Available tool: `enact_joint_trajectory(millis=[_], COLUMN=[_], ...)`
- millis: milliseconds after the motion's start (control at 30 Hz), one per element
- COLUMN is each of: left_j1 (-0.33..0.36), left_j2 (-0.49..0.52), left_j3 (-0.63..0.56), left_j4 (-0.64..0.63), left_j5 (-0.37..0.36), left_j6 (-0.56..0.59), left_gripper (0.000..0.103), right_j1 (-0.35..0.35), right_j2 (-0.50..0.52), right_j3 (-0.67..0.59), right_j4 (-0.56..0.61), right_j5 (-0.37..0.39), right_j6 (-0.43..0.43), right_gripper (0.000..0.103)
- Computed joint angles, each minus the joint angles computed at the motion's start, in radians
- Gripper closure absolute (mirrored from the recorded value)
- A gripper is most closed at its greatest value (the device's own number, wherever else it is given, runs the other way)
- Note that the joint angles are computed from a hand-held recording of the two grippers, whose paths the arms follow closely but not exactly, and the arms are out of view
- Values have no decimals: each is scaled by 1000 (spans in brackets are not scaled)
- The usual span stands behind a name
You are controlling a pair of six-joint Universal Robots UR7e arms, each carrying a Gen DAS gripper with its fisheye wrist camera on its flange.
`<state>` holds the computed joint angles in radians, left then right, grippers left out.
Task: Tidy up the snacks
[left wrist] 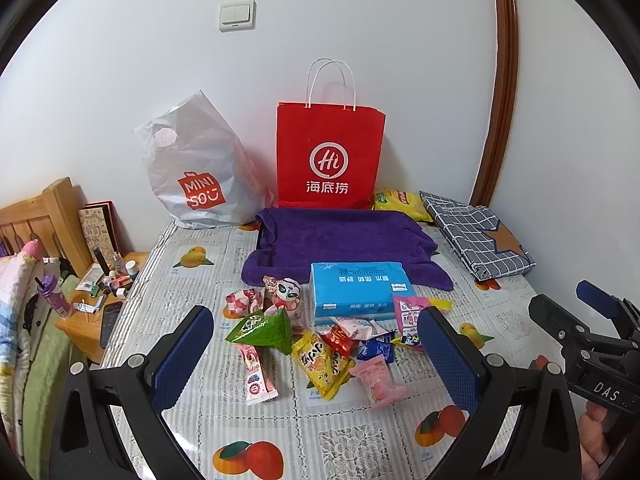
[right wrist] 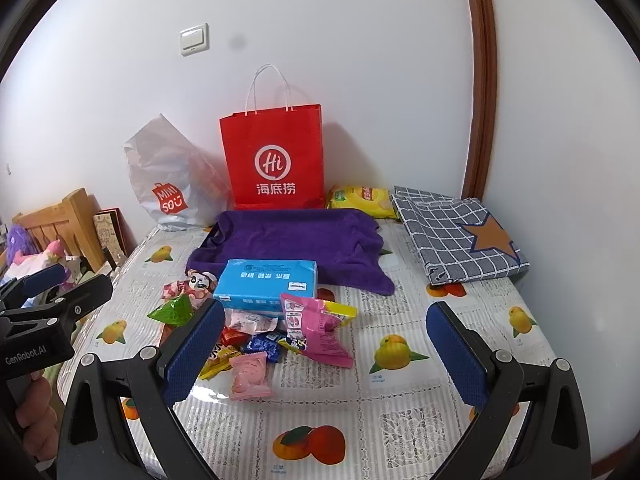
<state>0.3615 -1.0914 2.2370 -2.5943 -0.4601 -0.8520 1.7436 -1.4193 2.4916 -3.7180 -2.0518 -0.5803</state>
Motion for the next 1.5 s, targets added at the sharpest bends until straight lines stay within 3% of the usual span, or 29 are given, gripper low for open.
enact_joint_trajectory(millis=[833,1067,1500], left_j1=[-2,40,107], left_j2=[-6,-4,53], left_j3=[13,-22,-2], left_j4=[-2,92,-148], left_j5=[-1,-9,4], left_j6=[8,-23,159], left_gripper=[1,0,1], right_j1=[6,-23,-118], right_j2=[38,77,130], right_j3=[-16,-54,-93], right_j4=[-36,-39,-22], right_j5=[-13,-30,67], right_j6=[-20,-33,-41], right_gripper=[2,2,2])
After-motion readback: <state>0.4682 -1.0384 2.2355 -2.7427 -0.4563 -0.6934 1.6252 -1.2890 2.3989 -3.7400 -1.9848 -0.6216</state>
